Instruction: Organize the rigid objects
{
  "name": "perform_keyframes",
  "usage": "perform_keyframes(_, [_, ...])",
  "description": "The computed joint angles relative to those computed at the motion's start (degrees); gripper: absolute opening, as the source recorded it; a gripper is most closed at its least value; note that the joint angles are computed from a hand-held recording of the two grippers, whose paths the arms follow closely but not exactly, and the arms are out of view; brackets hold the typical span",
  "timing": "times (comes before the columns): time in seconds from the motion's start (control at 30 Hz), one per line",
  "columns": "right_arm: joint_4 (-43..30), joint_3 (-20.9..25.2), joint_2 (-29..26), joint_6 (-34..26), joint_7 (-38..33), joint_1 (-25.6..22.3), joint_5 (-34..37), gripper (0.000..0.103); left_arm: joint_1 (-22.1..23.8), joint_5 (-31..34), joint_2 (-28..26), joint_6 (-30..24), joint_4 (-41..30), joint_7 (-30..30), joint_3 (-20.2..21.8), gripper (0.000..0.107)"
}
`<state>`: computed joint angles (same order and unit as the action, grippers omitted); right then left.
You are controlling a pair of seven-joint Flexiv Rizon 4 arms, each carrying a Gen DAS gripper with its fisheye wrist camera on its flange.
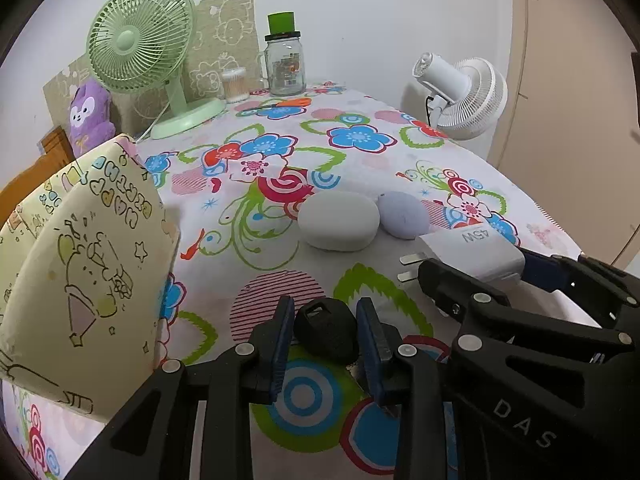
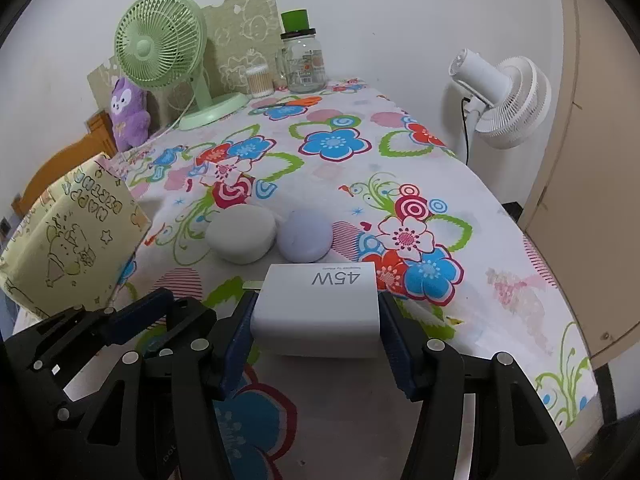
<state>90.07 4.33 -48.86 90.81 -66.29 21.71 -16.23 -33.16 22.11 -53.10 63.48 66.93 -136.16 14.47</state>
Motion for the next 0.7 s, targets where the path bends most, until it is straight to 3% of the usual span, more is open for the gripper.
perform_keyframes(0.7, [3.7, -3.2, 4.2, 2.4, 2.7, 3.0, 0.3, 0.061, -0.2, 0.4, 4.0, 1.8, 3.3, -0.3, -0.4, 0.032])
